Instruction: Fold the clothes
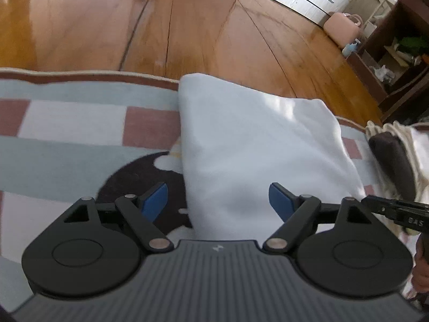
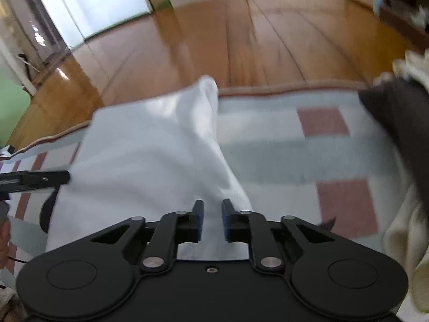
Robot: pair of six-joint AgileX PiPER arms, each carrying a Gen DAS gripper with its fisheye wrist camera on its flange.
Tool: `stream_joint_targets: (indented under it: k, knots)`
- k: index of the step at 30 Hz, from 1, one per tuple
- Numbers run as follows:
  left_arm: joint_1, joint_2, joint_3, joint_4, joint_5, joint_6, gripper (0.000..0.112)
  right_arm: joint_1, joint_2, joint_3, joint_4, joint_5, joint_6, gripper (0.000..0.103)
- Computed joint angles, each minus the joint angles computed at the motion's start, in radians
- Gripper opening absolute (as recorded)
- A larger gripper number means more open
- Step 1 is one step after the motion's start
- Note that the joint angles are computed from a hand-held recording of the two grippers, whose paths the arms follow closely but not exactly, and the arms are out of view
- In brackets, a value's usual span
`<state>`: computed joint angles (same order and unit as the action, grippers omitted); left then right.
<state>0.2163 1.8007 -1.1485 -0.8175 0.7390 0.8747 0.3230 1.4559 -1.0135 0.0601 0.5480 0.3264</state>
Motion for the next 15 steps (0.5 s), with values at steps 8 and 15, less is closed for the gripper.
stream_joint_targets:
  k: [8,15]
  knots:
    - [-0.071,0.061,-0.018,0.044,-0.145,-0.049,0.076,0.030,0.261,-0.285,0.017,0.041,-0.247,0.044]
    - [-0.053,0.016,0.019,0.047,-0.204,-0.100,0.076,-0.025,0.310,-0.326,-0.110,0.042,-0.067,0.055]
